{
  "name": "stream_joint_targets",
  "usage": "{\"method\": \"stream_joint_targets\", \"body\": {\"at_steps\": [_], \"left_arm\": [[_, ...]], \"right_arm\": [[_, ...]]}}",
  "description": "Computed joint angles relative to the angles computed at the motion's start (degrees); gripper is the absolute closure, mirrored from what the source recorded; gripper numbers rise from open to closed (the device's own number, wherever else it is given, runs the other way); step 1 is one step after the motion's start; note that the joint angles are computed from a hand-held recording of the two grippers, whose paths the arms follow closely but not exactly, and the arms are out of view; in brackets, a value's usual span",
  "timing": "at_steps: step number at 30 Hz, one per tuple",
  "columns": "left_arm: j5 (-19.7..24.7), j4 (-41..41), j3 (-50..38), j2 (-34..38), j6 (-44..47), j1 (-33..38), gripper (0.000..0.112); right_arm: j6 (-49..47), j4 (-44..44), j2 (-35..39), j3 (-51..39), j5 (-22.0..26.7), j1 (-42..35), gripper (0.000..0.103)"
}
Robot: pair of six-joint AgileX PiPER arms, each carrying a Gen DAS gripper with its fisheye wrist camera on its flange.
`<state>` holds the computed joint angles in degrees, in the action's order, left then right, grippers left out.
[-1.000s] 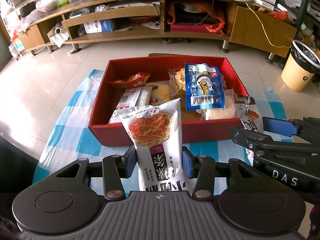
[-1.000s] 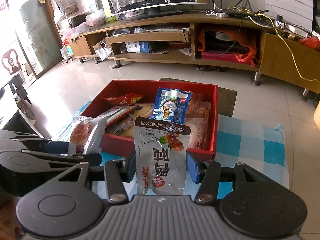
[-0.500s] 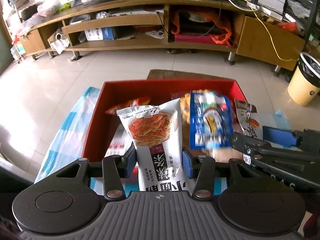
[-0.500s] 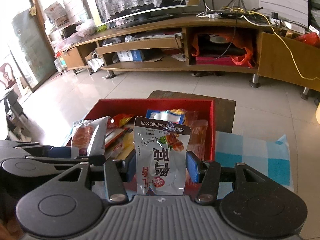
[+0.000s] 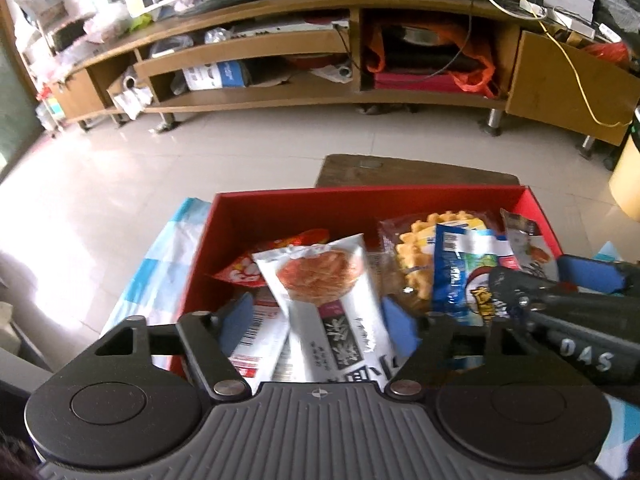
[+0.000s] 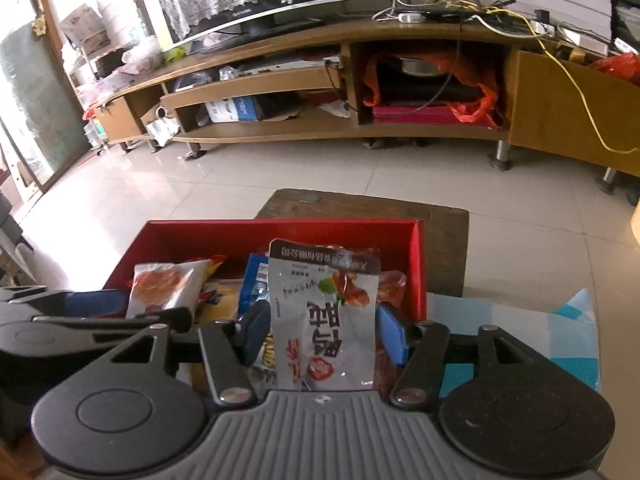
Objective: Organize snacks
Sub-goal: 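Open the left tool in the box while the right tool releases the jerky pack, then withdraw both open tools away from the red box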
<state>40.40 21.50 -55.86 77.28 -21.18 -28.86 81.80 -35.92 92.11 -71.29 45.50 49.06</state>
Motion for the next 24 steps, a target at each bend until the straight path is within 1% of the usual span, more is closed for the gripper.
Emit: {"method": "stream_joint_targets", "body": {"at_steps": [2,5,9,16,19,20,21,24], "left_arm": [[0.68,-1.51,-0.02,-0.86,2.07,0.22,0.032],[1.11,-0.95,0.81,-3.09,1.26,-0.19,0.024],[2.35,-1.20,1.89,-6.38,2.09,-1.02,0.020],[5.05,-4.26,5.21,-13.61,5.66,-0.89,0.018],[6.15,-8.22,6.30,-16.65,9.19,0.67,0.016],[6.62,-10.52,6.57,-17.66,11.14,1.75,0.011],[7.06,-11.92,6.99,-18.80,12.25,2.41,0.009],[8.71,-11.92,8.54,-22.41,12.33,1.99,0.009]], "right_arm": [[0.93,-0.60,-0.74,0.25,0.94,0.55,0.042],[1.73,-1.74,-2.06,0.10,3.38,2.14,0.041],[4.58,-3.64,-4.06,-0.25,6.98,5.42,0.039],[9.52,-7.44,-6.18,-1.79,14.18,12.54,0.037],[11.46,-9.28,-6.25,-3.06,18.65,16.45,0.037],[12.25,-9.74,-6.52,-3.19,19.63,17.54,0.037],[13.11,-10.02,-6.80,-3.17,20.43,18.60,0.036],[15.88,-10.18,-7.37,-3.17,23.00,22.00,0.036]]}}
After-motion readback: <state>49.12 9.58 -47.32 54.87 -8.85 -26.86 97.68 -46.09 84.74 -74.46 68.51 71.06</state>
